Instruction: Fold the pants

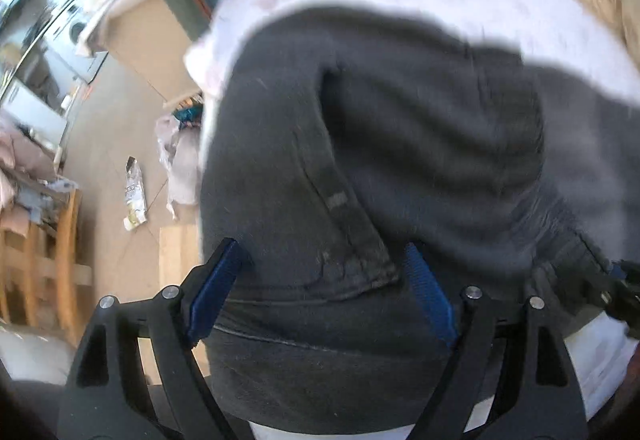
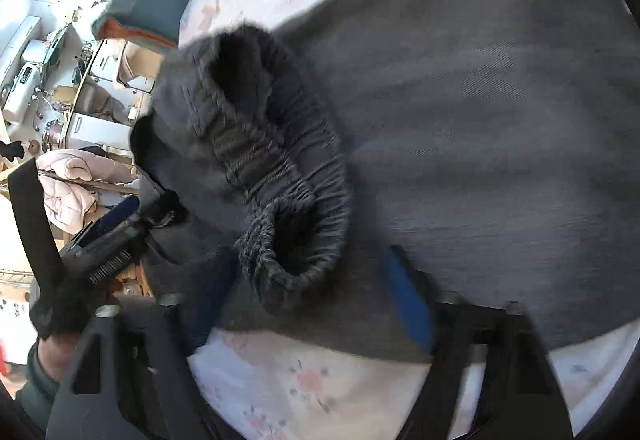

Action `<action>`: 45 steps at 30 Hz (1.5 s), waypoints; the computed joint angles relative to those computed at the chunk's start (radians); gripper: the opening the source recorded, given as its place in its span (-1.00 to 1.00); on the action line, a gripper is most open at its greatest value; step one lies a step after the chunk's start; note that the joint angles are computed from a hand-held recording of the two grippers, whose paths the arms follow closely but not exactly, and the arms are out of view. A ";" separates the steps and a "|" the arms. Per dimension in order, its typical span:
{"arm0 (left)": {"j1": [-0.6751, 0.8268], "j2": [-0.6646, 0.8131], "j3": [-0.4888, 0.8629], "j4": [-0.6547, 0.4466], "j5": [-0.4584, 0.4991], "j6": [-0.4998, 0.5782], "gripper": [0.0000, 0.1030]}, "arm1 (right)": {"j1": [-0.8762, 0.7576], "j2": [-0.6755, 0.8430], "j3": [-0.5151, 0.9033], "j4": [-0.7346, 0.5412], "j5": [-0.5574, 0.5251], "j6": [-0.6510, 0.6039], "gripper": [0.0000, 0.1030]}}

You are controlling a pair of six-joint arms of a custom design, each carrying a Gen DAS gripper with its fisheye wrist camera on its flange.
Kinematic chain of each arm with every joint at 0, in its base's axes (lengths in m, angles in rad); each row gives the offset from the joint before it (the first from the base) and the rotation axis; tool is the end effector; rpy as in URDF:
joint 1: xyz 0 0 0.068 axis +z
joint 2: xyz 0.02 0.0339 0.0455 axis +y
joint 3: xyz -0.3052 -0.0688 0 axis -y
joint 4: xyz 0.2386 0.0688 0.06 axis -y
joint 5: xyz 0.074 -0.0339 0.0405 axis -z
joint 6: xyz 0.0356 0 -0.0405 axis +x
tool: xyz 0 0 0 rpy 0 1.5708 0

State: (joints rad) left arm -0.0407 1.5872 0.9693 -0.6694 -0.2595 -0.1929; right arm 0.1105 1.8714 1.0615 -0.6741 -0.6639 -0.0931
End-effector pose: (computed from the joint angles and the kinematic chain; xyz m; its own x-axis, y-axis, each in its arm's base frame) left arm 0.2847 -0.0025 0.2253 -0.9353 -0.1474 -0.3218 -0.2157 0.9582 0.1882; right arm 0.3228 0.0579 0.1719 -0.9729 -0.1816 -0.1434 -0.2314 0.7633 0.6032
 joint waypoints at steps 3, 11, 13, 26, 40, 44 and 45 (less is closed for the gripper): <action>-0.002 0.001 0.005 0.018 -0.010 -0.008 0.57 | 0.024 -0.050 -0.071 0.053 -0.040 0.043 -0.65; -0.125 0.005 0.086 0.152 -0.087 0.105 0.54 | 0.010 -0.030 -0.118 0.057 -0.022 -0.026 -0.58; -0.128 0.066 0.138 0.169 -0.039 0.122 0.53 | 0.005 -0.035 -0.107 0.044 -0.034 -0.032 -0.58; -0.077 0.346 0.326 0.167 0.042 0.079 0.42 | 0.002 -0.125 -0.217 0.069 0.020 -0.133 -0.55; -0.149 0.132 0.303 0.011 0.092 -0.090 0.45 | -0.520 -0.204 -0.194 0.032 -0.062 -0.001 0.41; -0.118 0.147 0.261 -0.056 0.217 -0.147 0.45 | -0.610 -0.124 -0.161 0.021 -0.035 0.078 0.49; -0.116 0.154 0.240 -0.050 0.222 -0.159 0.45 | -0.637 -0.089 -0.157 0.030 -0.041 0.110 0.49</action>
